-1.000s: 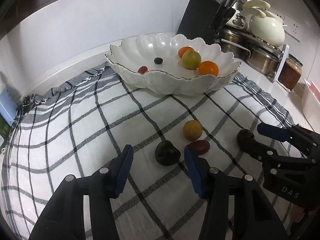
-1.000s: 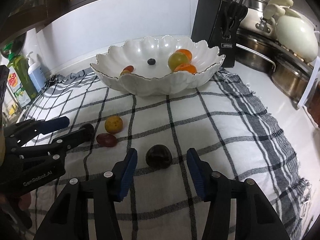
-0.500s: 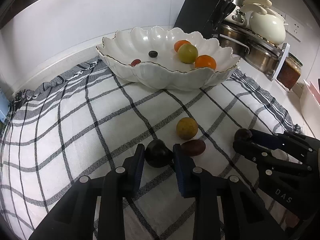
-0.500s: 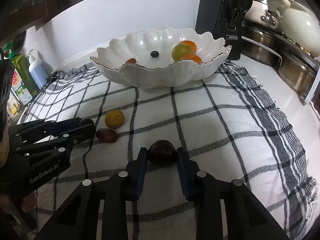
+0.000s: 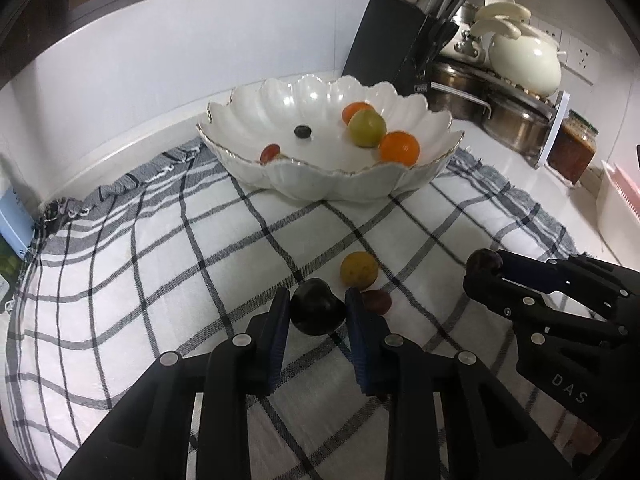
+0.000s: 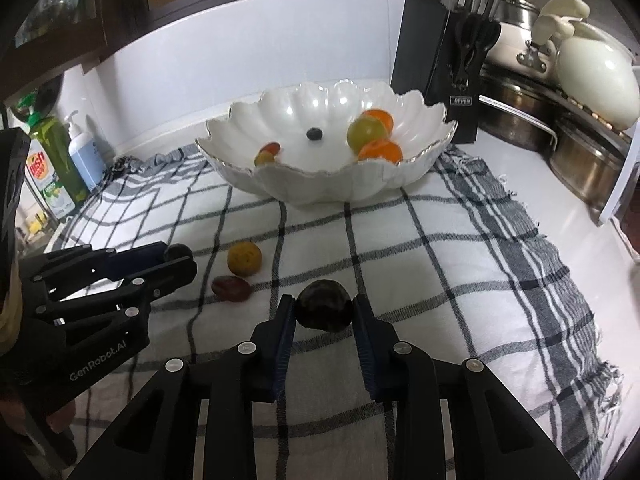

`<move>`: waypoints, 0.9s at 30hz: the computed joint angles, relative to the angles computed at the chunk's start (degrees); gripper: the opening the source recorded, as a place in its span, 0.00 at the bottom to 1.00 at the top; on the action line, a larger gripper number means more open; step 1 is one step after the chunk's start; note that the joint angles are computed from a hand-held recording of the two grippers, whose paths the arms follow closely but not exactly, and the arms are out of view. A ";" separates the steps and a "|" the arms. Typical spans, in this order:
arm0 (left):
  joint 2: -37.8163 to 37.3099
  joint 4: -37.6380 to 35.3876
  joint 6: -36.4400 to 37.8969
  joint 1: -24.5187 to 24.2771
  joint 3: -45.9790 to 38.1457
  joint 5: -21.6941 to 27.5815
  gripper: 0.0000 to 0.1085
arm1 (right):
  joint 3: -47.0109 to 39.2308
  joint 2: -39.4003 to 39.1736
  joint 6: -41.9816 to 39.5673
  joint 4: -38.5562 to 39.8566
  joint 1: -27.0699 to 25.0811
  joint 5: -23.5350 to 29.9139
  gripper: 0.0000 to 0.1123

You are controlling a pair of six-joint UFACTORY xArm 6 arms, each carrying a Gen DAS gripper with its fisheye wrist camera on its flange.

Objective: Organize fruits
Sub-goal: 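Carry both dark grapes over the white bowl and open both tools to release them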

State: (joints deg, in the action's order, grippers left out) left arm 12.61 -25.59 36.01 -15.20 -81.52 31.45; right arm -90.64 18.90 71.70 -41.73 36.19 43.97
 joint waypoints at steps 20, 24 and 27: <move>-3.09 -2.55 0.34 -0.36 -2.59 -3.90 0.26 | -4.54 -2.57 2.42 -10.13 1.47 3.24 0.27; -2.45 -3.46 0.93 -0.64 -4.62 -4.29 0.26 | -6.06 -2.40 2.73 -11.80 1.29 3.73 0.27; -1.52 -3.90 1.09 -0.80 -6.67 -4.29 0.26 | -7.51 -1.94 2.43 -12.42 0.88 3.95 0.27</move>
